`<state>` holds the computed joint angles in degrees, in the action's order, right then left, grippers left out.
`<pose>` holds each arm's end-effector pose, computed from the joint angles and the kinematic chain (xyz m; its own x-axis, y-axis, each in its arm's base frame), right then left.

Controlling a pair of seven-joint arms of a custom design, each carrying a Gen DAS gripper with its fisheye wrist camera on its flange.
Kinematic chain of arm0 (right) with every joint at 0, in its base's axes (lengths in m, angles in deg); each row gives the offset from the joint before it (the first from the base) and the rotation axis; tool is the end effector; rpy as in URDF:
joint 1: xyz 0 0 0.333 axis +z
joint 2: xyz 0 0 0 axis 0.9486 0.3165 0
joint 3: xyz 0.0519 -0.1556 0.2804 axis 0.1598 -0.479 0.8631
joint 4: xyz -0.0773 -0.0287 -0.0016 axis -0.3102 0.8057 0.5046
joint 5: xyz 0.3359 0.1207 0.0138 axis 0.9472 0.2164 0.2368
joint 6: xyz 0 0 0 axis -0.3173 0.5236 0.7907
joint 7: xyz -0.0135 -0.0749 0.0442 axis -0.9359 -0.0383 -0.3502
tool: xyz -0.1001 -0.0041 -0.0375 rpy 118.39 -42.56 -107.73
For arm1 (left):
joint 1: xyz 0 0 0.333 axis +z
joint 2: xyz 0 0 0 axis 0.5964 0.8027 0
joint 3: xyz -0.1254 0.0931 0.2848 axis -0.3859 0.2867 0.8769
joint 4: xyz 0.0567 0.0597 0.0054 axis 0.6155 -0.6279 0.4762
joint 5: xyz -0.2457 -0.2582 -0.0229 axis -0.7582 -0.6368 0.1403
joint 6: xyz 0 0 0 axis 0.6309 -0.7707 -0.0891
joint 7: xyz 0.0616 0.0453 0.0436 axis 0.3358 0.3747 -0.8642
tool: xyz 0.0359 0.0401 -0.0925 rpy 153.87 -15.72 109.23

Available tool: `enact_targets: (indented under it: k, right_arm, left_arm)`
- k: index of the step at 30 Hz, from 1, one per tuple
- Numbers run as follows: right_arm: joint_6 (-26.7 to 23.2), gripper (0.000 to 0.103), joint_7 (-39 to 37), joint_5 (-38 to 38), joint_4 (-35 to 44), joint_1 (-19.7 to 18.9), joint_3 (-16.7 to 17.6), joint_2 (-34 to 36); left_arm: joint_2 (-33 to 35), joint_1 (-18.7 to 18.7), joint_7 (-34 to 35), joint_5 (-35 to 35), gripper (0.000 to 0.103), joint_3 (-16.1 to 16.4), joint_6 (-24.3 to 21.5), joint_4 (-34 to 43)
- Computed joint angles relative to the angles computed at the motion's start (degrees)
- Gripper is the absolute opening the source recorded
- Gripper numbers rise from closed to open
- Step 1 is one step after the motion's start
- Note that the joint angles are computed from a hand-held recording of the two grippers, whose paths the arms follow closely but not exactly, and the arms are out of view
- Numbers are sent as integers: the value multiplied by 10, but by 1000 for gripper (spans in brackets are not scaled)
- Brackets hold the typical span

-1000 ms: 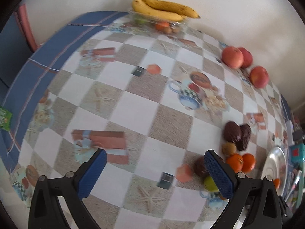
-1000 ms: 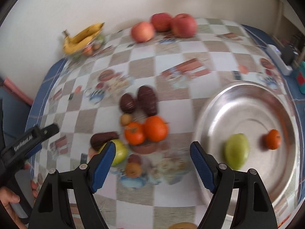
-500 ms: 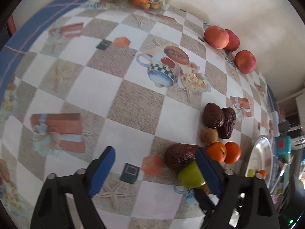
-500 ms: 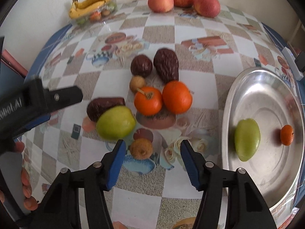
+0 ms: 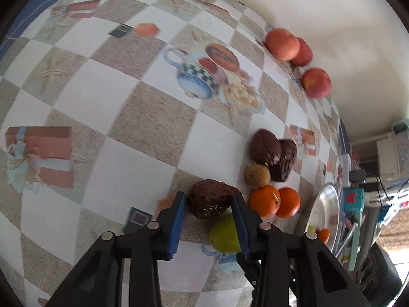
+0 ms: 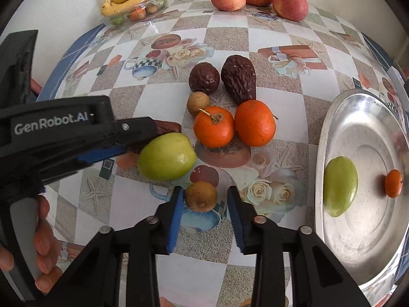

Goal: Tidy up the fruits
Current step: 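Grasp a dark brown date with the left tool while the right tool grasps a small brown fruit, then carry the date and brown fruit over the steel bowl and release both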

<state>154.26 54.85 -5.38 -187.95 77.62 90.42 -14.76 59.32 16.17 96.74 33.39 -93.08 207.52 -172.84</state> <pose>0.5956 0.0886 0.3917 0.3132 -0.9363 -0.1588 -0.9220 -0.2597 -0.2871 0.6022 -0.3406 0.3813 0.4474 -0.7601 0.4713 -0.8114 -0.5666 -0.1435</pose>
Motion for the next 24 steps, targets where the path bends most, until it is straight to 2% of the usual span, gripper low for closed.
enact_targets:
  k: [3, 6, 14, 24]
  right_arm:
    - [-4, 28, -8, 10, 4, -4, 2, 1]
    - [-3, 28, -6, 10, 5, -4, 0, 2]
    - [-4, 28, -18, 45, 7, -23, -1, -5]
    - [34, 28, -10, 83, -1, -43, -15, -25]
  left_arm:
    - [-16, -13, -35, 19, 38, 25, 3, -18]
    - [-34, -12, -59, 32, 38, 33, 23, -47]
    - [-51, -10, -81, 53, 38, 32, 58, -65]
    - [-28, -20, -40, 65, 38, 13, 61, -16]
